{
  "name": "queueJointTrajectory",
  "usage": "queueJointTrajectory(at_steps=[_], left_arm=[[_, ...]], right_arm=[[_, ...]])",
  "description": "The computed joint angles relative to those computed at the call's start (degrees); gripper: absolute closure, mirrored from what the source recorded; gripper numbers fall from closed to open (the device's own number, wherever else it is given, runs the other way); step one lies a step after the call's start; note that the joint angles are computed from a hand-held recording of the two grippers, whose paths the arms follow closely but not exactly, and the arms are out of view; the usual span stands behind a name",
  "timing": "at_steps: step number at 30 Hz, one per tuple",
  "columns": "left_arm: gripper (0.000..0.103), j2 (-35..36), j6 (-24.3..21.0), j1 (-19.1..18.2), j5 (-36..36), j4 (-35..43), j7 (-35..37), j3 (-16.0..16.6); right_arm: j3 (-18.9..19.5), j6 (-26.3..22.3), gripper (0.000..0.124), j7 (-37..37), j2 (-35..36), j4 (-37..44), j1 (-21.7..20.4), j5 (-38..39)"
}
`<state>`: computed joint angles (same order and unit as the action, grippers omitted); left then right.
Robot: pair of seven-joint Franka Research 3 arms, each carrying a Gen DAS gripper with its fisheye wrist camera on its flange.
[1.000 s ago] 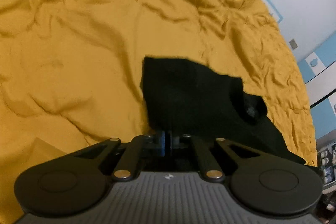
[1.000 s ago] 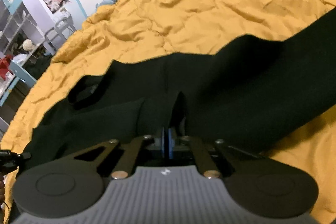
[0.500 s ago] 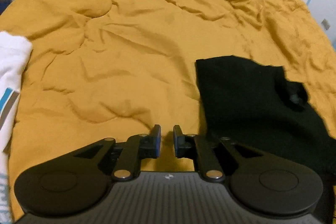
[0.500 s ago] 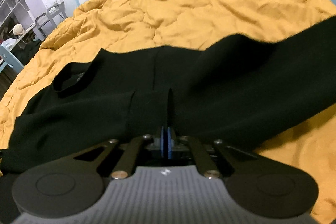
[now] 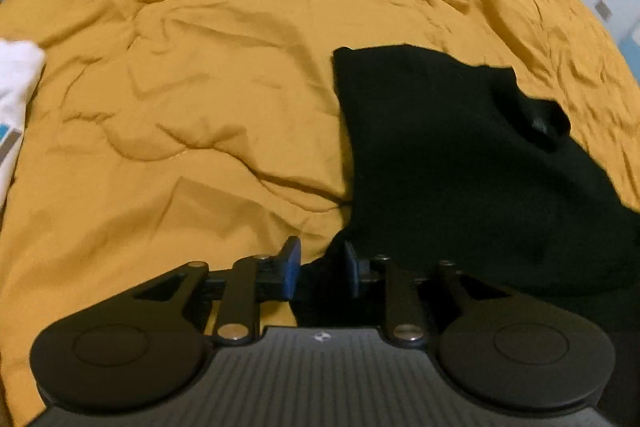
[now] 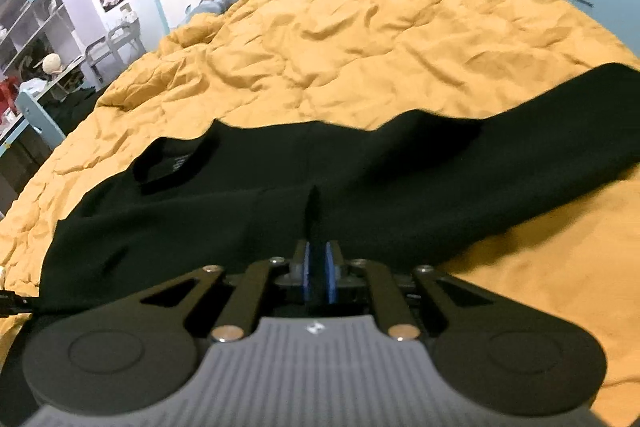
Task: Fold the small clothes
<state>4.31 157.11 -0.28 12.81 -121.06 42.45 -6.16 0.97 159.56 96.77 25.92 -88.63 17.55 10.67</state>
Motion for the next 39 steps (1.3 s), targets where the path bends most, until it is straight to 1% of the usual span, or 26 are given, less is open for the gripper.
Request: queueJointTrajectory(at_steps=[3,4,6,8,10,11,12,13,14,15,18,20,21,24,25,26,27,28,29,31,32,33,35,38,39], left_arm=[[0.074,-1.24,-1.75,-0.96,5.87,0.43,-4.38,0.24],[0.074,-1.67,-2.77,-1.26,8.74,0.81,-6.38,0.29],[0.074,-2.17,-5.12,-1.47,11.57,1.78,-8.37,0.13],[0.074,-3.24,-3.97,-1.42,12.50,1.28,-9.15,-0.06],[0.074,-4.72,-1.25,-1.32,13.58,0.03,-10.85,-0.26],[0.074,-4.98,-0.37,-1.31,14.24,-0.01,-12.10,-0.46],[0.074,-5.14,0.13,-1.35,15.27,0.23,-13.74,-0.69],[0.074,-5.13,0.49,-1.43,17.08,0.68,-16.09,-0.97],[0.074,-5.12,0.69,-1.55,18.81,1.12,-18.25,-1.22],[0.074,-4.79,0.78,-1.75,20.58,1.93,-20.53,-1.50],[0.074,-3.30,0.96,-2.50,23.87,4.25,-23.99,-1.81],[0.074,-1.82,-0.74,-3.32,25.39,6.40,-25.05,-1.89],[0.074,-0.93,-1.88,-3.74,25.44,7.53,-25.19,-1.88],[0.074,1.35,-5.12,-4.95,24.72,10.03,-26.23,-1.64],[0.074,1.73,-5.78,-5.35,24.74,10.31,-26.73,-1.51],[0.074,2.32,-6.54,-5.71,24.72,10.79,-27.08,-1.39],[0.074,2.92,-7.35,-6.02,24.51,11.34,-27.27,-1.30],[0.074,3.10,-7.89,-6.30,24.34,11.38,-27.63,-1.20],[0.074,3.22,-8.18,-6.51,24.18,11.27,-28.12,-1.09],[0.074,3.52,-8.44,-6.78,23.49,11.14,-28.77,-1.00],[0.074,3.68,-8.80,-6.91,23.20,11.24,-28.79,-0.99],[0.074,3.79,-9.30,-7.08,23.15,11.35,-28.84,-0.97],[0.074,3.74,-10.12,-7.33,23.12,11.40,-28.90,-0.93],[0.074,2.91,-10.45,-7.41,23.48,10.76,-29.24,-0.84],[0.074,2.43,-10.36,-7.34,23.77,10.31,-29.52,-0.78]], right_arm=[[-1.27,1.12,0.112,0.41,-3.99,-5.36,-0.66,-0.48],[-1.46,1.56,0.112,0.41,-5.34,-7.14,-1.11,-0.45],[-1.65,2.63,0.111,0.03,-8.03,-10.71,-2.20,-0.26],[-1.72,3.77,0.110,-0.58,-10.23,-13.53,-3.43,0.18],[-1.90,5.32,0.099,-1.06,-11.96,-15.76,-4.84,1.04],[-2.10,6.14,0.091,-1.04,-12.65,-16.58,-5.60,1.60],[-2.36,6.64,0.085,-0.83,-12.98,-16.78,-6.58,2.51],[-2.49,6.95,0.083,-0.63,-13.02,-16.62,-7.55,3.54],[-2.63,7.51,0.078,-0.25,-12.81,-16.22,-8.63,4.93],[-2.65,8.71,0.076,0.27,-12.38,-15.74,-10.02,7.10],[-0.90,9.91,0.076,-0.24,-9.50,-11.80,-15.65,16.30],[2.15,9.92,0.076,-2.88,-6.71,-7.98,-20.56,24.46],[2.40,9.44,0.076,-2.31,-4.92,-5.65,-22.04,27.27],[-0.44,6.84,0.077,3.46,0.42,1.24,-22.61,27.08],[-0.56,6.28,0.077,4.38,1.85,2.98,-23.22,27.01],[-1.52,5.26,0.077,6.40,3.60,5.14,-23.26,25.99],[-3.26,4.30,0.077,9.49,5.21,7.06,-22.58,24.02],[-4.25,3.54,0.077,11.93,6.61,8.66,-22.42,22.55],[-4.25,2.89,0.080,13.22,7.91,10.21,-22.98,21.83],[-5.44,-0.61,0.086,17.87,11.67,15.37,-23.02,18.96],[-6.31,-2.30,0.094,20.28,12.98,17.21,-22.86,17.24],[-5.95,-2.74,0.100,21.11,13.63,18.00,-23.24,16.43],[-5.08,-2.70,0.124,21.46,14.35,19.05,-24.01,15.29],[-6.31,0.50,0.124,21.27,13.34,18.55,-22.64,11.26],[-7.18,2.05,0.124,20.84,12.36,17.89,-21.50,9.26]])
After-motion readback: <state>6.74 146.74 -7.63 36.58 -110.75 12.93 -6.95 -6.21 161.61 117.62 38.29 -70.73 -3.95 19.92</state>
